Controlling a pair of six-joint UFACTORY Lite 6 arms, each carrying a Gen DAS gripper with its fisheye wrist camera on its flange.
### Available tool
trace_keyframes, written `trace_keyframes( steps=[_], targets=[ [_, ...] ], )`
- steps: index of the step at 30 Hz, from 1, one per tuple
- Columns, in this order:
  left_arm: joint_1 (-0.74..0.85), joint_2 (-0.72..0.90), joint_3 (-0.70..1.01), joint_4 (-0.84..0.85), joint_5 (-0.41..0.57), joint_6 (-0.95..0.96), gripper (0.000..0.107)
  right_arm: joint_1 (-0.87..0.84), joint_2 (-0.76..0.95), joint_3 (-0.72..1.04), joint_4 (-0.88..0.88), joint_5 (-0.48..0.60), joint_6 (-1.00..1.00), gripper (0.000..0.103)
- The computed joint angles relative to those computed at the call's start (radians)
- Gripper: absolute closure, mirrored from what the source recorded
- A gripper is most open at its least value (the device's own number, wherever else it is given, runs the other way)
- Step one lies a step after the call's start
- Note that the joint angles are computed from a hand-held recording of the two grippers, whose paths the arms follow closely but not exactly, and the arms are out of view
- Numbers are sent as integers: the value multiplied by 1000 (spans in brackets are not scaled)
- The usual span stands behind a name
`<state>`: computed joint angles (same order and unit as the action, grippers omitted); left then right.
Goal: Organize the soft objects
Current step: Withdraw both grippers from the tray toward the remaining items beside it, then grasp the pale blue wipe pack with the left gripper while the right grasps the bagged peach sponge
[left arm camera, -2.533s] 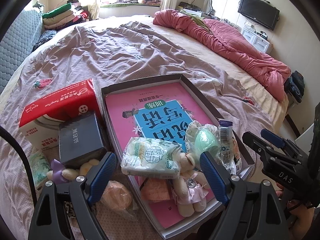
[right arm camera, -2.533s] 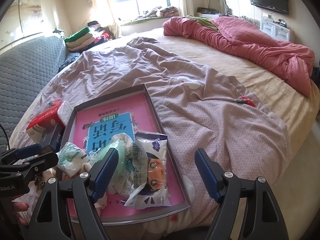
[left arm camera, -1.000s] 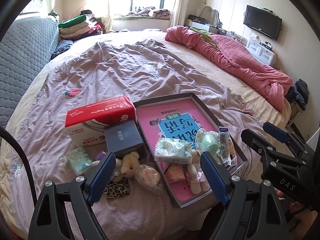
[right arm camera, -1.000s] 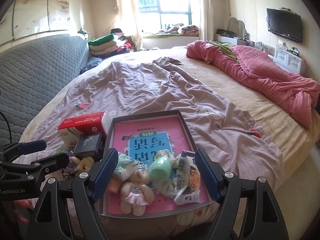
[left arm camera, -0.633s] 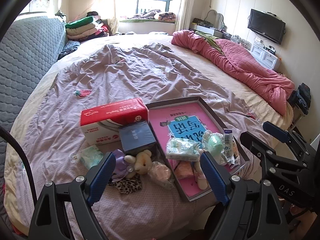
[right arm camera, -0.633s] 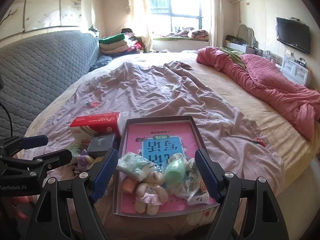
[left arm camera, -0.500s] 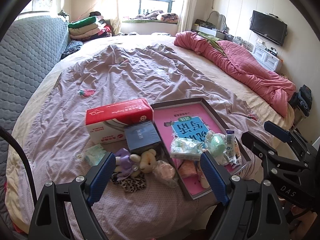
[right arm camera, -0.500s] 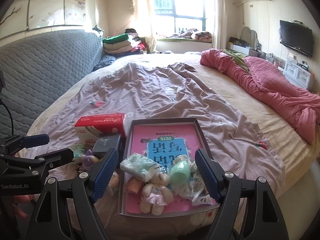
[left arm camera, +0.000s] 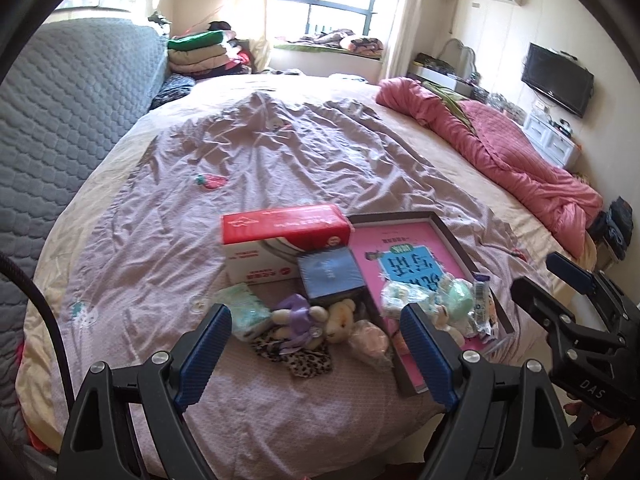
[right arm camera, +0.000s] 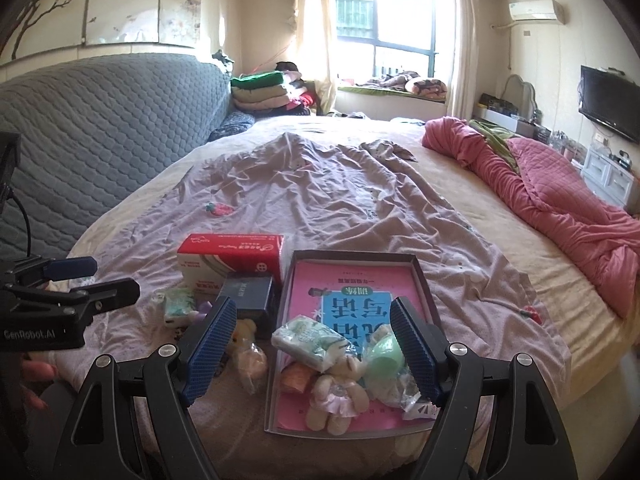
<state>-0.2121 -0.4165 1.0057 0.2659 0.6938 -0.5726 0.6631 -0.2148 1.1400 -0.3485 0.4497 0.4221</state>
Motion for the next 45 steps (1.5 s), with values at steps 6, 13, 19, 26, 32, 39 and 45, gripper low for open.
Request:
trace_keyframes(
  steps=[6, 13, 19, 26, 32, 39, 45],
  targets=[
    [127, -69, -38, -78, 9, 112, 21, 42, 5, 15, -41, 5, 24, 23],
    [280, -121, -85, -200, 9, 269, 21, 85, 23, 24, -62, 6, 32, 23],
    [397, -145, -133, -299, -4, 396, 21, 107, 48, 26, -61, -3, 24, 23],
    [475, -156, -199, -375, -30, 495, 21, 125, 82, 11, -73, -24, 29, 23],
    [495, -146, -246, -410, -60, 536, 21, 135, 117, -1, -71, -42, 29, 23],
    [485, -118, -298, -446, -112, 566, 21, 136, 158, -27, -57, -77, 3, 22],
    [448, -76, -340, -460, -173, 577, 21, 136, 221, -32, -30, -109, -34, 22]
  ],
)
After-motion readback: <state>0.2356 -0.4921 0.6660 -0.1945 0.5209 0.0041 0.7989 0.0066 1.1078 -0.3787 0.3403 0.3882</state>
